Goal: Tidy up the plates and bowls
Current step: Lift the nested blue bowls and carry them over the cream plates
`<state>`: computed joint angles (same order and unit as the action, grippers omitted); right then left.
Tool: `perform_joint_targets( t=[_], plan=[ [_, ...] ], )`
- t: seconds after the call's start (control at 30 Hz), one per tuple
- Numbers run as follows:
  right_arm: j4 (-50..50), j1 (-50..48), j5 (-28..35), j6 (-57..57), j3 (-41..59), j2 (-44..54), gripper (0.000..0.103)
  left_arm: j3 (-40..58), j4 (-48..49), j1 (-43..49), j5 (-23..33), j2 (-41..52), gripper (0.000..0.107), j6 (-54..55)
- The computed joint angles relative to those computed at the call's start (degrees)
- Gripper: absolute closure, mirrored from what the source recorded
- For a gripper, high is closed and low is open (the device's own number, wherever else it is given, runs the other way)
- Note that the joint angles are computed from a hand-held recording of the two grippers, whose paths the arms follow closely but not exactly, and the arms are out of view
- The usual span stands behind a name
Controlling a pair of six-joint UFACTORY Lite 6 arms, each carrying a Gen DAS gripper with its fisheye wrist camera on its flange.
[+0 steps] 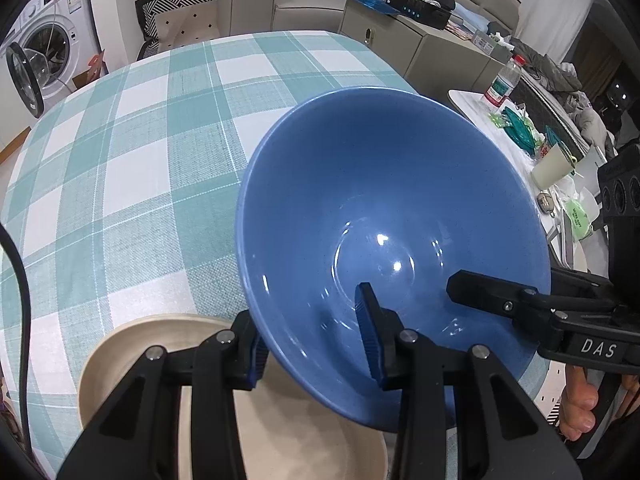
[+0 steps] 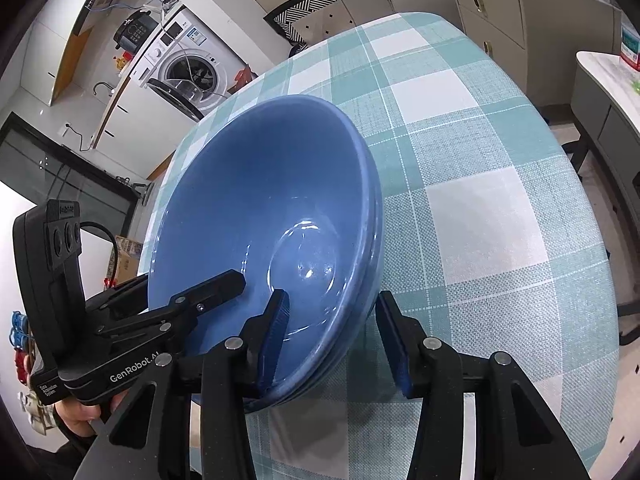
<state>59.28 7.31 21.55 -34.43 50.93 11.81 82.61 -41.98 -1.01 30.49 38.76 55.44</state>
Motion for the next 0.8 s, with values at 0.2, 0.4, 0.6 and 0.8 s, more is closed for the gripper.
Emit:
perform_joint_targets(
  t=[0.2,0.4,0.6,0.8],
  plan=[
    [-3.0,-0.1,-0.1,2.6,-0.5,-1.3,0.057,-0.8,-0.3,-0.5,-0.3,-0.8,0.069,0.4],
    [-5.3,0.1,0.3,4.7,-0.5,-2.2,0.057,-1.9,-0.4,-0.5,-0.6,-2.0,0.069,0.8],
    [-8.7,0.7,0.5,8.1,-0.4,-3.8,0.057,-3.4,-0.7,-0.3,-0.9,-4.3,0.069,1.7],
    [-13.8,2.0,0.7,13.2,-0.2,-6.2,0.057,-4.7,-0.8,0.6,-0.4,-6.6,0.069,2.5]
  ],
)
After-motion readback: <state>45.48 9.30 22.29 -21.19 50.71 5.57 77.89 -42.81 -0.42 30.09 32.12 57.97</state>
